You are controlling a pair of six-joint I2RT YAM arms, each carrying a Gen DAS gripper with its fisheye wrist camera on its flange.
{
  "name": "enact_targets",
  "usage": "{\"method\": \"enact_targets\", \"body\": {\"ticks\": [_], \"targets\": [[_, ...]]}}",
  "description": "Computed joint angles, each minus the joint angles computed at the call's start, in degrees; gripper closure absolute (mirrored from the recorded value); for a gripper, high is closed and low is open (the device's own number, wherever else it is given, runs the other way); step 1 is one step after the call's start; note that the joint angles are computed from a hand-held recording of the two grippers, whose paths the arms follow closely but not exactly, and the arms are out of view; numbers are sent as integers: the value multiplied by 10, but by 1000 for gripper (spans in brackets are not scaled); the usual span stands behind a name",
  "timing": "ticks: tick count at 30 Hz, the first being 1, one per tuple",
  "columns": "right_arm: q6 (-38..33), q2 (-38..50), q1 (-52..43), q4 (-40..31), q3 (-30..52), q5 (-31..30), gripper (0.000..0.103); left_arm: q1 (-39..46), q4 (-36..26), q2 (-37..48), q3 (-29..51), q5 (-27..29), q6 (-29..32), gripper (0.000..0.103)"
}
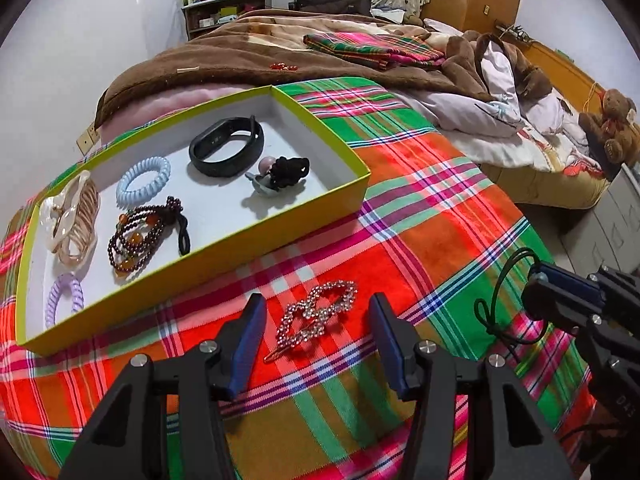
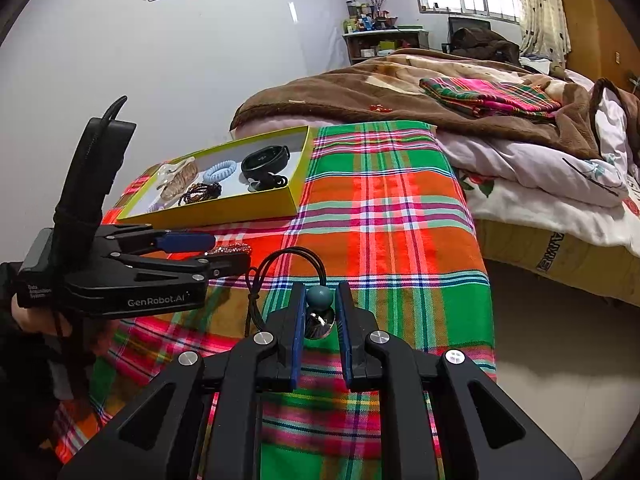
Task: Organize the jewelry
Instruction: 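Grasp the black elastic with teal bead with the right tool while the left tool grasps the rhinestone clip, then carry the black elastic and rhinestone clip over the tray with both tools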
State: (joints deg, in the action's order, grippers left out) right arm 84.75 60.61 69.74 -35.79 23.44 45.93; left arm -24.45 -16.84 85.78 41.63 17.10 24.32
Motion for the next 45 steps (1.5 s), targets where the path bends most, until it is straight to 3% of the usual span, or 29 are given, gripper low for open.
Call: {"method": "enact_targets", "body": {"ticks": [5, 9, 45], "targets": [[-4, -1, -2, 4, -2, -3, 88, -3, 16, -3, -9, -7, 3, 50], [-8, -1, -6, 7, -3, -4, 88, -3, 19, -3, -8, -9, 4, 65], [-14, 29, 2, -21, 48, 16, 88, 44, -26, -78, -11, 35, 10, 66]]}}
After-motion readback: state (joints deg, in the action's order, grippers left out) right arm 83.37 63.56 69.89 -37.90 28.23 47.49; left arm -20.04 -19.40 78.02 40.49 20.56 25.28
